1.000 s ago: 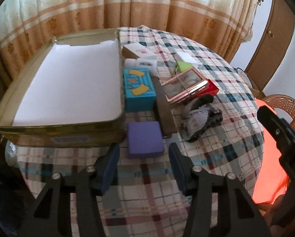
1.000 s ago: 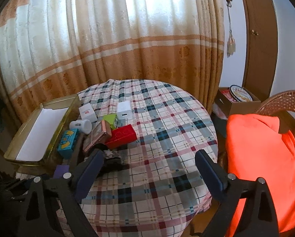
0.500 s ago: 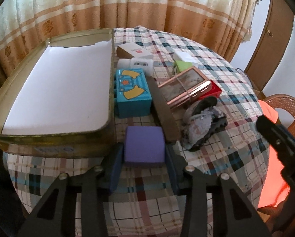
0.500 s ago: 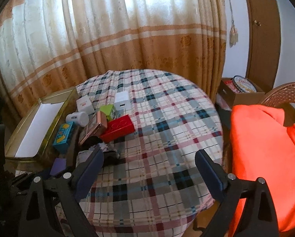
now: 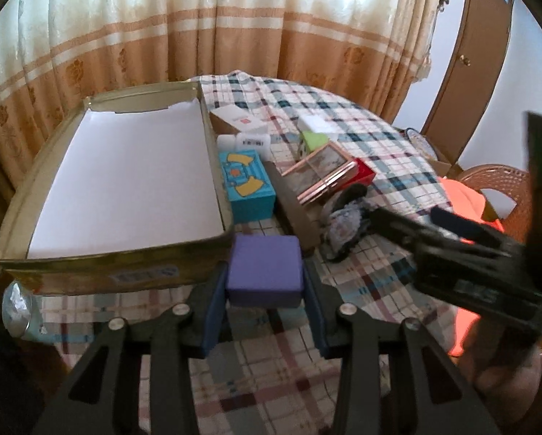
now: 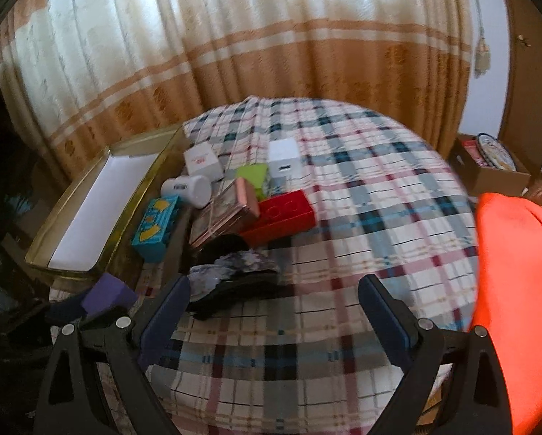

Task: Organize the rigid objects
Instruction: 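Lift the purple cube with the left tool while the right tool grasps the black tread piece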

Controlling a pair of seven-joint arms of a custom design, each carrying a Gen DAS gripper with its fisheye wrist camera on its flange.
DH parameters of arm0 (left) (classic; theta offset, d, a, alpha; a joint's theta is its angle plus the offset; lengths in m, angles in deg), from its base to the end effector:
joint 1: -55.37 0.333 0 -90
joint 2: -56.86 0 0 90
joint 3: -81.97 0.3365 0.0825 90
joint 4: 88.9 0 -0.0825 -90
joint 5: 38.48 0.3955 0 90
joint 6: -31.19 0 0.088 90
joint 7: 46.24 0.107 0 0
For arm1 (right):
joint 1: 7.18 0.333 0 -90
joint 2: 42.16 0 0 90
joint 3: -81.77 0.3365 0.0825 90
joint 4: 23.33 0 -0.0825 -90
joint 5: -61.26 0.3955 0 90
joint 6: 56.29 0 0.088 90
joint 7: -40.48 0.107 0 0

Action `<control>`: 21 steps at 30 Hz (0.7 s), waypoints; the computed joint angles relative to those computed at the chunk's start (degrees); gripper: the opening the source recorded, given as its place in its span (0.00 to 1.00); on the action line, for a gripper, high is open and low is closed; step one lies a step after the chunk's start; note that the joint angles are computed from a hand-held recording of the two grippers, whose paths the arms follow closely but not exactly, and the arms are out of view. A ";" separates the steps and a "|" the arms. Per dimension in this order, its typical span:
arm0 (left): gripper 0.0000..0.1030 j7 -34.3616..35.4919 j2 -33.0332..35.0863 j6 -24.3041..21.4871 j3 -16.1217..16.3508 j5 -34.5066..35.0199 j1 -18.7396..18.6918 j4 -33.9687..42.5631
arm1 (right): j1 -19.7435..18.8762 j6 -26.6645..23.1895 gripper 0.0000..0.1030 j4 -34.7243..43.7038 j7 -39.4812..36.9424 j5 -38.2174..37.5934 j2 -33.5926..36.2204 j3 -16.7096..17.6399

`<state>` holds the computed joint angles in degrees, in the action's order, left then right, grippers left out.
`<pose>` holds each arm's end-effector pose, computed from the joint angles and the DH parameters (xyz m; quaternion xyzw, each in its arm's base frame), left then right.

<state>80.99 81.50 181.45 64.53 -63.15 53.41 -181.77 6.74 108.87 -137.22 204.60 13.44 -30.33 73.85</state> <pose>0.7054 -0.2005 0.4613 -0.4333 0.8317 -0.3326 0.1000 0.6350 0.1146 0.4394 -0.4955 0.7765 -0.2673 0.2829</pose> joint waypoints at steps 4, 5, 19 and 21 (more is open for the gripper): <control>0.38 3.72 -1.76 3.04 -1.15 -2.25 1.54 -1.83 | -0.63 -0.65 0.93 1.38 -5.35 4.34 1.39 1.17; 0.38 4.32 -1.76 3.01 -1.42 -2.99 1.81 -1.63 | -0.62 -0.60 0.93 1.61 -6.25 5.27 1.66 1.19; 0.38 6.56 -1.24 0.77 -1.42 -6.69 2.50 -0.48 | 0.90 -6.27 0.93 8.13 -19.57 16.85 7.21 1.29; 0.38 7.35 -1.42 0.69 -1.57 -7.54 2.73 -0.53 | 1.09 -6.42 0.85 8.24 -20.20 17.79 7.62 1.11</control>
